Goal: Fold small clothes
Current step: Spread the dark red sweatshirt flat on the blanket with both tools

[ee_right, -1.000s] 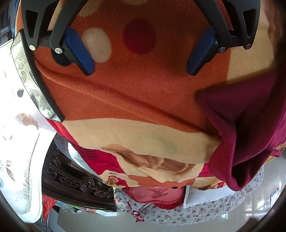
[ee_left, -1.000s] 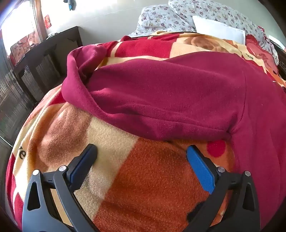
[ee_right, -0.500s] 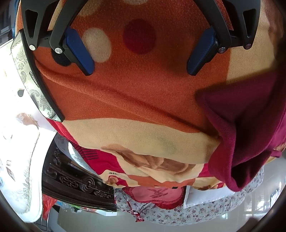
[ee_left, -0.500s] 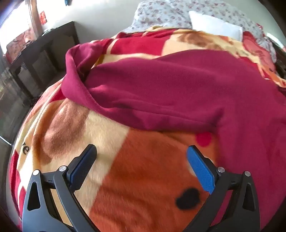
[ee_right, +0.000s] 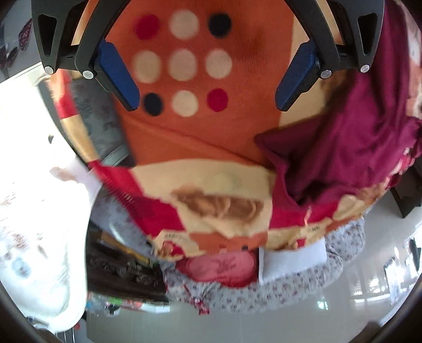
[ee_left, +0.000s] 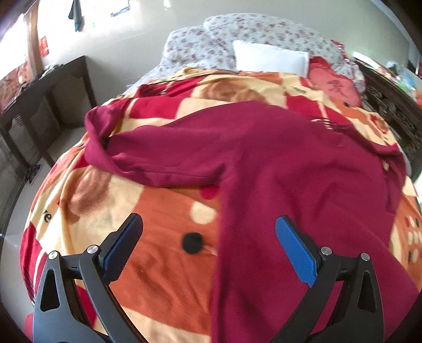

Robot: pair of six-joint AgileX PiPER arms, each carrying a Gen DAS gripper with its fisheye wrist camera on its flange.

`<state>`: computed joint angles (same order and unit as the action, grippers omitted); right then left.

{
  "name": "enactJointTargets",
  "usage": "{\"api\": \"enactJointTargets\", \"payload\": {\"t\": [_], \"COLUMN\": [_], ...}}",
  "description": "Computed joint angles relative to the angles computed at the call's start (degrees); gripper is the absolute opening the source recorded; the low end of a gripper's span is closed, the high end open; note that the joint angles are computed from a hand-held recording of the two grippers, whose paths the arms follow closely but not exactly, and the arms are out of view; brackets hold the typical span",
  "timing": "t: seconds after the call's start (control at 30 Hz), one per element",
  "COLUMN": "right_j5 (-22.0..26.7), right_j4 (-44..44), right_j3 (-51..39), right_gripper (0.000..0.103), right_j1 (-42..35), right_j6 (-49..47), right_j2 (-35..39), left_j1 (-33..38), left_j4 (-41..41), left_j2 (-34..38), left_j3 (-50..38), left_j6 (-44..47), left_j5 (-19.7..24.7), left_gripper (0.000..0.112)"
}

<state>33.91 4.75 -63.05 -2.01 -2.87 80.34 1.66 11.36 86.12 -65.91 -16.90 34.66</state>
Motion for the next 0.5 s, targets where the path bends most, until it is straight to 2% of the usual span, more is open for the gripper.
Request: {"api": "enactJointTargets", "payload": {"t": [0.07,0.23,0.37,0.5], "right_j5": [5.61,15.81,15.58,11.13], "right_j4": [2.83,3.77,-0.86,-8.15], "right_j3": [-2.26,-8.67,-7.95,-5.82], "right_gripper": [0.102,0.102,0.102,0.102], "right_j1": [-2.36,-1.55,6.57,18.78], "right_j6": [-2.85,-2.43,3.12,14.68], "right_j2": [-4.17,-8.60,-10.90,-8.90], "left_j1": [-1.67,-6.10,-7.50,-7.81], "left_j4": [-0.15,2.29,3.37,4.07], "left_j2": [-1.31,-3.74,-4.60,-4.84], "left_j3": [0.55,1.43,1.76,1.85], "left_j6": [-0.37,-3.74,-5.62,-5.93], "left_j5": [0.55,1.72,2.69,3.00], "left_gripper": [0.101,0.101,0.101,0.101]}}
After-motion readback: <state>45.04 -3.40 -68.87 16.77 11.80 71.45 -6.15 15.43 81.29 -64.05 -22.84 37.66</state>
